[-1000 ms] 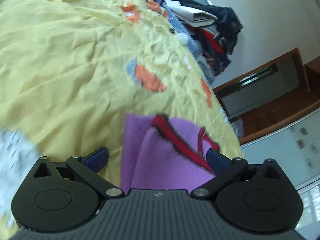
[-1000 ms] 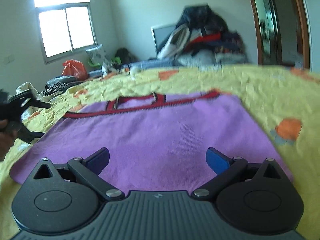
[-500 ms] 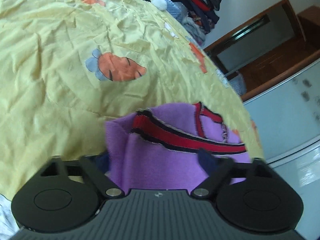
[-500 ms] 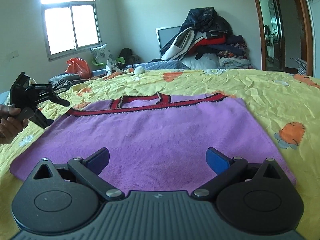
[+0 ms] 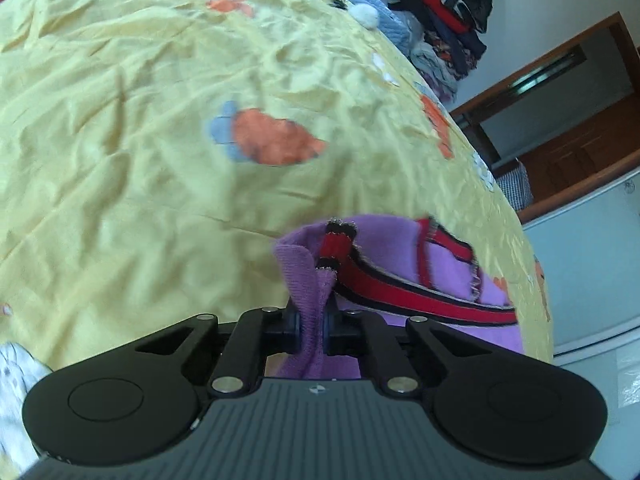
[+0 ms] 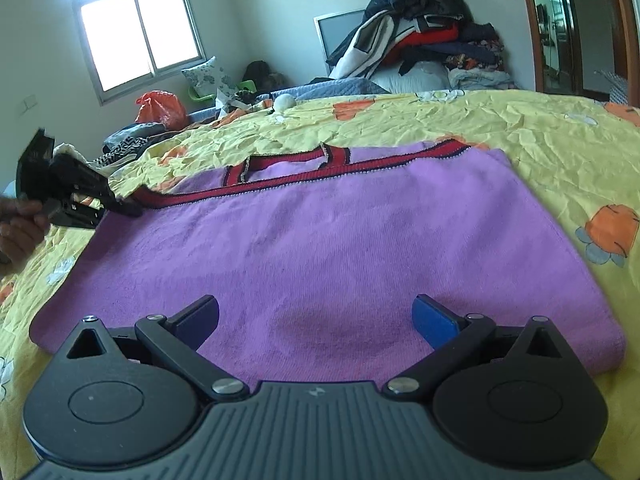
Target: Fold small clothes
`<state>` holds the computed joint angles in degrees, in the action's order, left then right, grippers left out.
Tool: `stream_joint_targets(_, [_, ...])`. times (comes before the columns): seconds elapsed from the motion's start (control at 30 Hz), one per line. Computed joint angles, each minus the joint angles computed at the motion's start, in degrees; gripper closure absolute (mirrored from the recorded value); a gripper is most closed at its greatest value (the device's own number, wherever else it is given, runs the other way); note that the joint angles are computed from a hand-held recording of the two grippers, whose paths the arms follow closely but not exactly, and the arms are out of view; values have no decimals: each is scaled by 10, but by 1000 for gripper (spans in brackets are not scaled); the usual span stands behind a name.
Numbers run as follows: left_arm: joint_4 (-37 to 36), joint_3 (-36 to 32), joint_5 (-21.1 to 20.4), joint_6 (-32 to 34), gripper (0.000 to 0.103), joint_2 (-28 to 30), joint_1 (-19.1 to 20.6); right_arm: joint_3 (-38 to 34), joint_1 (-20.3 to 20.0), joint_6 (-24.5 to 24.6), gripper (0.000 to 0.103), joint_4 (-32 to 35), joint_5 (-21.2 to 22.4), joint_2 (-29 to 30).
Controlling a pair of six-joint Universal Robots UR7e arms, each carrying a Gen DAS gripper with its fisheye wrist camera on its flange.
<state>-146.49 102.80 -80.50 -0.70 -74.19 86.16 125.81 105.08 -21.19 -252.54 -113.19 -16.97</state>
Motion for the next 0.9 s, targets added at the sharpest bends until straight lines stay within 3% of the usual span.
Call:
stream_joint_targets(0.17, [44, 13, 92, -16, 94, -8, -88, -1, 4, -9, 0, -9, -4, 6])
stream_joint_targets(0.47, [69, 25, 150, -35, 94, 59, -185, 9, -1, -13, 0, -30, 18, 7])
stream_joint_targets(0.67, [74, 17, 179, -42, 94, 121, -186, 10, 1, -11, 0, -42, 17, 10])
stream_joint_targets(0.83, [75, 13, 187, -39, 87, 126, -188, 7, 9, -14, 0, -36, 6, 10])
stream_joint_targets(0.9, [77, 12, 188, -42, 86, 125, -188, 23, 13, 19, 0, -13, 21, -6])
